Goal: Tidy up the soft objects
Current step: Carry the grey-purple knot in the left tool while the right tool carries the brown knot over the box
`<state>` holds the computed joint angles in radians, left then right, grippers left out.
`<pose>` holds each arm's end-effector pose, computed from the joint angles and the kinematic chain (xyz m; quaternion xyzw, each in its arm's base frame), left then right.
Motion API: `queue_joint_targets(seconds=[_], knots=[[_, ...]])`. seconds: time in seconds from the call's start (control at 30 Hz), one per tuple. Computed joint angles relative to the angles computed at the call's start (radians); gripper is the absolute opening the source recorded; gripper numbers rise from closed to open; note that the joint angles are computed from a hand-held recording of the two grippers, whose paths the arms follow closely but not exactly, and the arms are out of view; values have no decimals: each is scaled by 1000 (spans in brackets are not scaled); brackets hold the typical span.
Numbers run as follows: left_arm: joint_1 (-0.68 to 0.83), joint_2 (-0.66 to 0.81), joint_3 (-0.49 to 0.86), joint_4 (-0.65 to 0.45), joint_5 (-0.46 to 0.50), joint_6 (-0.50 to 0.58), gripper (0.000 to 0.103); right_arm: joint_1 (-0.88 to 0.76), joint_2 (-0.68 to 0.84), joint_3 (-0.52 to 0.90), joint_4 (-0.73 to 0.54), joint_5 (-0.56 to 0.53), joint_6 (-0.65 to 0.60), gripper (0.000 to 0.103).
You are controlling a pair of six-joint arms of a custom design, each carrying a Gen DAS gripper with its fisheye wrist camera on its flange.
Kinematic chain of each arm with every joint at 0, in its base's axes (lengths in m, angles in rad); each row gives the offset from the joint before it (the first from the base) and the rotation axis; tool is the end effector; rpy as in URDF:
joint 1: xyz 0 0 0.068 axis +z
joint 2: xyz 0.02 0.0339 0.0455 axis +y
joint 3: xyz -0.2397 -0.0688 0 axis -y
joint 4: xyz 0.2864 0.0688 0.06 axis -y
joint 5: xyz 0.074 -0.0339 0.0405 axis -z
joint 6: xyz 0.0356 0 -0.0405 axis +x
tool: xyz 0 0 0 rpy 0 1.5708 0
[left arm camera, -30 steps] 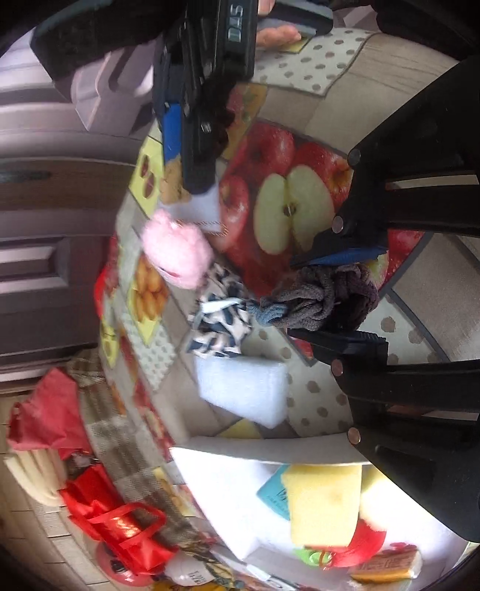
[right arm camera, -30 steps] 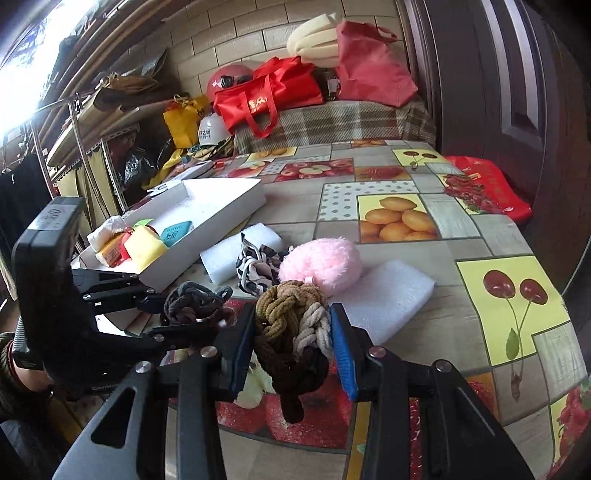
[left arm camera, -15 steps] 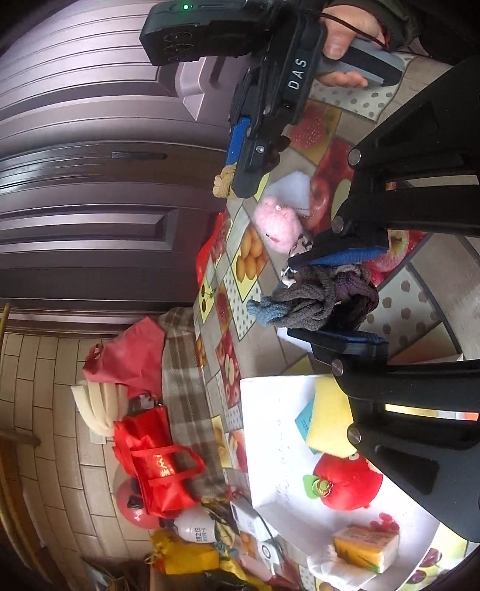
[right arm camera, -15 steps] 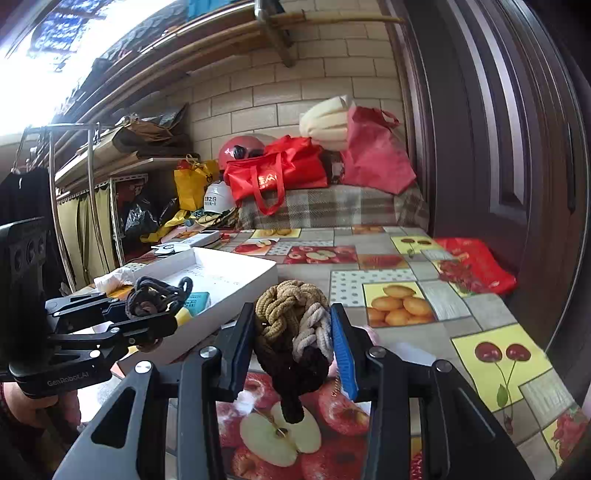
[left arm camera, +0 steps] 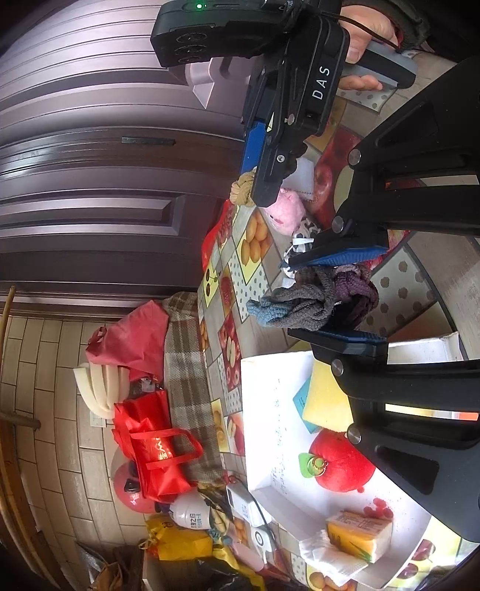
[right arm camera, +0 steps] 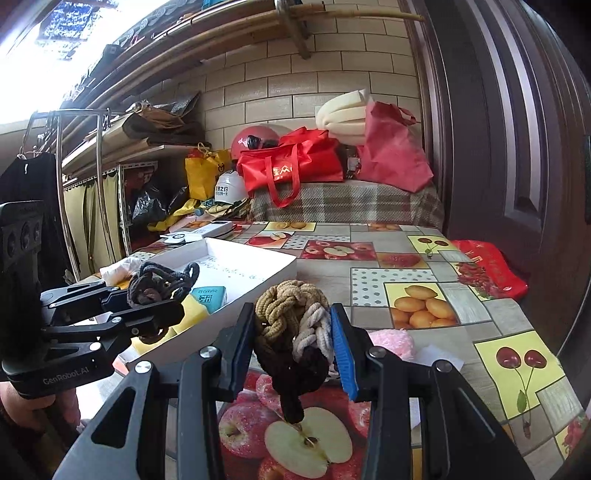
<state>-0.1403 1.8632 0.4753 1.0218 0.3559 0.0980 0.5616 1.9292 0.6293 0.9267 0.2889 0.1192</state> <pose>0.2958 -0.0543 0.0339 0.1960 0.7933 -0.1576 0.5544 0.2925 0.1721 0.0386 -0.1002 0.8153 0.0741 0.5655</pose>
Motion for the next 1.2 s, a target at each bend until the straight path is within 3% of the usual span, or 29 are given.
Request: queue_joint_targets(seconds=[1.2], knots=[[106, 17, 17, 2, -12, -5, 28, 42, 140, 222, -145, -39, 12, 40]])
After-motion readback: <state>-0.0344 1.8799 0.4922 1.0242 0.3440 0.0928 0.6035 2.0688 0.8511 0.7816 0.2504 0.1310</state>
